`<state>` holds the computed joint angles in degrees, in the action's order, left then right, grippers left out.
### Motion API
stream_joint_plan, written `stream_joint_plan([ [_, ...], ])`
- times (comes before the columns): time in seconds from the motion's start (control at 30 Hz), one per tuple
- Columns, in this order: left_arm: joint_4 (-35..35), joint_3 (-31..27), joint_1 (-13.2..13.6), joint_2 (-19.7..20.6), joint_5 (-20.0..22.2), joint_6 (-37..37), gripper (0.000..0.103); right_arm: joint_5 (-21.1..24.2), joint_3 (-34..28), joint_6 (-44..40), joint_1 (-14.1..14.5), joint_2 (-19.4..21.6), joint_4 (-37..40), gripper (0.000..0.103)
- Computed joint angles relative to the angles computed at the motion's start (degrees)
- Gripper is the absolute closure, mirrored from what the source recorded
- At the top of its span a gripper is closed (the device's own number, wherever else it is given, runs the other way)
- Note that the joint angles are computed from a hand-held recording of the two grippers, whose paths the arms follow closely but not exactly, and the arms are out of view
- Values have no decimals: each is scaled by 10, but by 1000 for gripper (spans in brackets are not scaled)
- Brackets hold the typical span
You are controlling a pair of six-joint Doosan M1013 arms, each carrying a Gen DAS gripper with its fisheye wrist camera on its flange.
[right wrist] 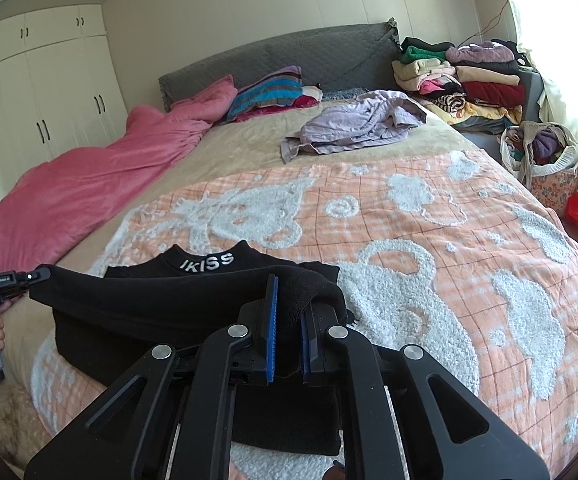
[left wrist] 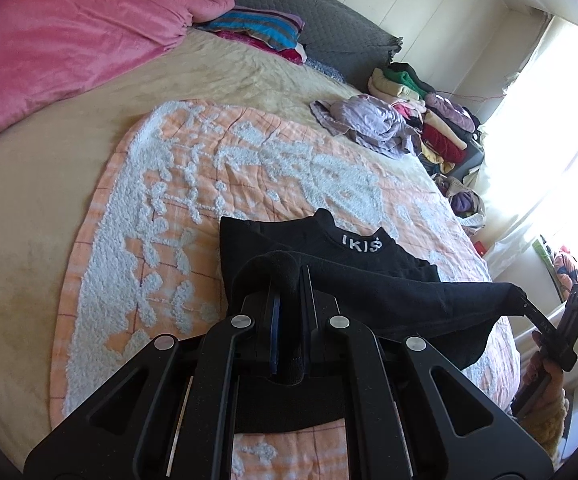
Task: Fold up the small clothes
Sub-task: 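Lay the hem over the body and open both tools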
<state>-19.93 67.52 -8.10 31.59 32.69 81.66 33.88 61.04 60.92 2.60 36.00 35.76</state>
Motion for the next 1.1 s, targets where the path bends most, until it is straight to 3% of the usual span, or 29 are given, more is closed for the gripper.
stream_joint_plan([
  [0.3, 8, -19, 0, 20, 13, -20, 100, 18, -27, 56, 4, 24, -48, 94],
  [0.37, 21, -20, -2, 21, 12, -32, 93, 24, -33, 72, 6, 29, -63, 90],
  [0.43, 48, -18, -5, 19, 9, -50, 87, 21, -34, 96, 8, 31, -92, 54],
  [0.47, 58, -14, -6, 16, 5, -57, 85, 17, -31, 104, 9, 30, -101, 49],
  [0.8, 153, 11, -26, -5, -9, -81, 82, -10, 9, 83, 12, 11, -106, 49],
  [0.97, 122, 7, -35, 6, 26, -30, 85, 7, 13, 53, 19, 11, -103, 57],
  [1.1, 141, -6, -44, 22, 58, -25, 85, 27, 4, 41, 26, 20, -109, 58],
])
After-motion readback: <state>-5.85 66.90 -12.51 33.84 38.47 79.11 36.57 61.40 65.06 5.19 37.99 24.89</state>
